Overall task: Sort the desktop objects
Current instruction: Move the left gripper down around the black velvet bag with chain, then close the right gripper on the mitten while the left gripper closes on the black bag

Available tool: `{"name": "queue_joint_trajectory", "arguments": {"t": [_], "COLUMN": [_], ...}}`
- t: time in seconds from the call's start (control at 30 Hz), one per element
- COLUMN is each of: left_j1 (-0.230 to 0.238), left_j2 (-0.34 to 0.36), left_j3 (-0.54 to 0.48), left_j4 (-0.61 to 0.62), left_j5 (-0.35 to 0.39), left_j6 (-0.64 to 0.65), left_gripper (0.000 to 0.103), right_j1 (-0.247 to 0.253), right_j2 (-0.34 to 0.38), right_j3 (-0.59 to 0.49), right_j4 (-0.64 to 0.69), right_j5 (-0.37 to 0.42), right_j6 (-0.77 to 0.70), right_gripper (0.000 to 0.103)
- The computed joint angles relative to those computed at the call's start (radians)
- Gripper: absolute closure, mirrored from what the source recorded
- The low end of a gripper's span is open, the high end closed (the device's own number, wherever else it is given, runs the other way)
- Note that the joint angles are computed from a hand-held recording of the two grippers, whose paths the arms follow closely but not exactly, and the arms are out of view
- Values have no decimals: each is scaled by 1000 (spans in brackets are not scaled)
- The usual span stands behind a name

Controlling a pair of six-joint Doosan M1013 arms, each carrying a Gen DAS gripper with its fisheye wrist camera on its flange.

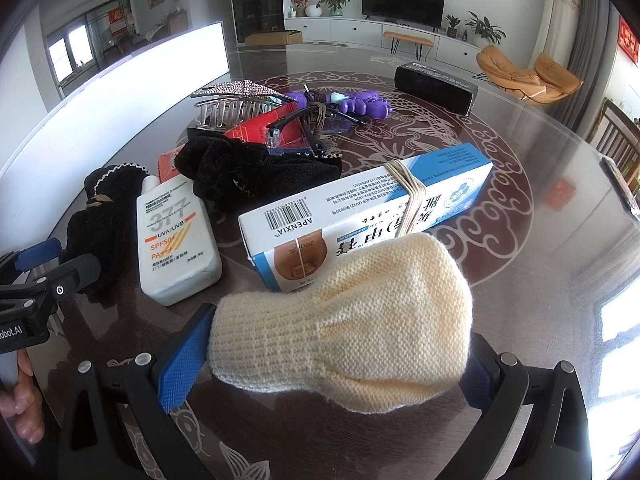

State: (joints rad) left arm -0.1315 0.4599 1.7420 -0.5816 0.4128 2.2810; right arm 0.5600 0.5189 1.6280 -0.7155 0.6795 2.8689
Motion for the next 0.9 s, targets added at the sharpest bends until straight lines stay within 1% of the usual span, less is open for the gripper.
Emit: {"name": "queue_joint_trajectory", "arguments": {"t": [0.03,0.1,0.13,0.2,0.23,0.27,0.3,0.33,0.37,0.4,0.43,0.47,0.5,0.6,0.63,0.7,0.73,0.8,0.9], "left_j1": [-4,-20,-25,-26,-25,-21,-16,-8,1,14,29,46,58,68,72,73,72,74,82], "left_j2": [0,7,8,15,16,15,8,-1,-9,-13,-14,-11,-10,-19,-22,-29,-30,-27,-17], "left_j3": [-1,-15,-21,-41,-45,-43,-29,-13,-2,2,0,-4,-5,13,18,29,32,29,20], "left_j4": [32,173,195,224,225,203,159,94,15,-60,-131,-189,-236,-286,-310,-350,-361,-365,-361], "left_j5": [-2,-4,4,44,53,51,29,4,0,21,64,114,149,148,154,143,134,141,165], "left_j6": [-20,-106,-110,-135,-135,-112,-67,3,84,158,220,263,301,364,387,429,438,429,396], "left_gripper": [0,0,0,0,0,1,7,26,47,56,74,77,77,78,79,79,79,79,79], "right_j1": [0,0,0,0,0,0,0,0,0,0,0,0,0,-3,-8,-21,-24,-30,-38], "right_j2": [0,0,0,0,0,0,0,0,0,0,0,0,0,-4,-11,-38,-54,-85,-107], "right_j3": [0,0,0,0,0,0,0,0,0,0,0,0,0,3,9,40,58,89,103], "right_j4": [0,0,0,0,0,0,0,0,0,0,1,1,1,19,46,119,135,162,246], "right_j5": [0,0,0,0,0,0,0,0,0,0,1,1,1,-10,-28,-91,-116,-153,-176], "right_j6": [0,0,0,0,0,0,0,0,0,-1,-1,-1,-1,-31,-63,-117,-114,-99,-153], "right_gripper": [0,0,0,0,0,0,0,0,0,0,0,0,0,0,0,0,0,0,0]}}
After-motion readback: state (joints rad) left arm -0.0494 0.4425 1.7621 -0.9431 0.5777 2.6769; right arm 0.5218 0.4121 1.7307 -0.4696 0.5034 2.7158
